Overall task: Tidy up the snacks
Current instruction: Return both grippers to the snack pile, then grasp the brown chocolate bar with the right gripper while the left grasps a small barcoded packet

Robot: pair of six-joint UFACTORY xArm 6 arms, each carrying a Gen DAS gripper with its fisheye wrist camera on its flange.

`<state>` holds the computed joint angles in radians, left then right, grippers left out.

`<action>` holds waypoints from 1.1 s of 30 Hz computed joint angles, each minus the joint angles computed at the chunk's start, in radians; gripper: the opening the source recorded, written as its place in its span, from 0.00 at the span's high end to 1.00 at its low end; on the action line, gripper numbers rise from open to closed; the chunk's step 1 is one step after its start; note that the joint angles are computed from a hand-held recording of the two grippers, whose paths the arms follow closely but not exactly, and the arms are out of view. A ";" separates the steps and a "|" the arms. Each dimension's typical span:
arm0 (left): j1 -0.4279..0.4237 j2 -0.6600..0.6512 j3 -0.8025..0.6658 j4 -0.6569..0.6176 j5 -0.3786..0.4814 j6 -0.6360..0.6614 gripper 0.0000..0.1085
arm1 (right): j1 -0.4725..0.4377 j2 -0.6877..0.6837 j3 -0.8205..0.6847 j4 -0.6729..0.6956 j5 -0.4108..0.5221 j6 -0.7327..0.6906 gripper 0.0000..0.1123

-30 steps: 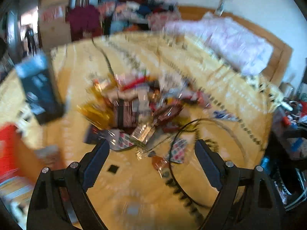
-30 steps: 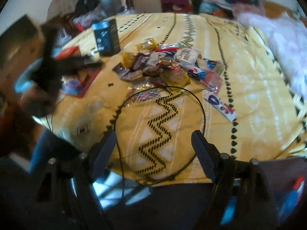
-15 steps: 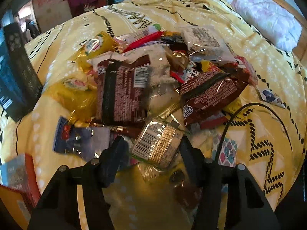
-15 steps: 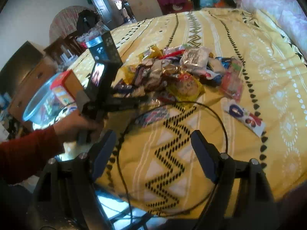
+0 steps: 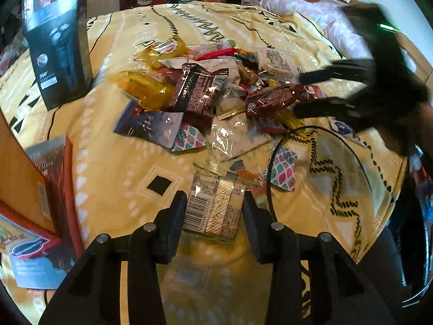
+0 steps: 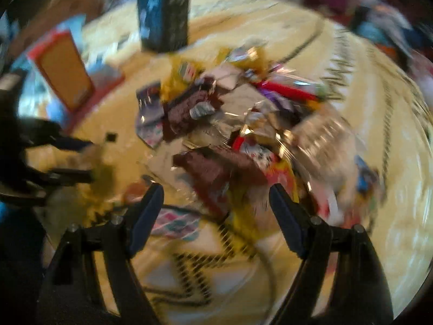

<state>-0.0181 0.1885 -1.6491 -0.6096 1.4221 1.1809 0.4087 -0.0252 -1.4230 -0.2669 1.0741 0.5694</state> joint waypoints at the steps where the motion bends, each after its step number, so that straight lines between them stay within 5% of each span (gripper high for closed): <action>1: 0.003 0.006 -0.011 -0.004 0.011 -0.009 0.61 | -0.022 0.039 -0.046 0.052 0.028 -0.074 0.28; 6: 0.006 0.011 -0.023 -0.008 0.023 -0.024 0.61 | -0.067 0.176 -0.192 0.124 0.144 -0.196 0.29; 10: 0.006 0.008 -0.023 -0.014 0.026 -0.025 0.61 | -0.049 0.156 -0.135 0.114 0.111 -0.147 0.42; 12: 0.009 0.004 -0.020 -0.019 0.023 -0.020 0.61 | -0.026 0.106 -0.071 0.090 0.068 -0.089 0.54; 20: 0.027 0.000 -0.034 -0.056 0.056 -0.035 0.61 | 0.108 -0.154 0.199 -0.133 -0.147 0.347 0.57; 26: 0.062 -0.015 -0.076 -0.123 0.088 -0.028 0.61 | 0.219 -0.183 0.159 -0.419 -0.098 0.687 0.57; 33: 0.133 0.043 -0.255 -0.226 0.143 -0.067 0.61 | 0.278 -0.105 -0.013 -0.549 0.039 0.715 0.57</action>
<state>0.1145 0.2311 -1.9045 -0.8357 1.5647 1.1137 0.6862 -0.1304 -1.4355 -0.8161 1.1136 1.2844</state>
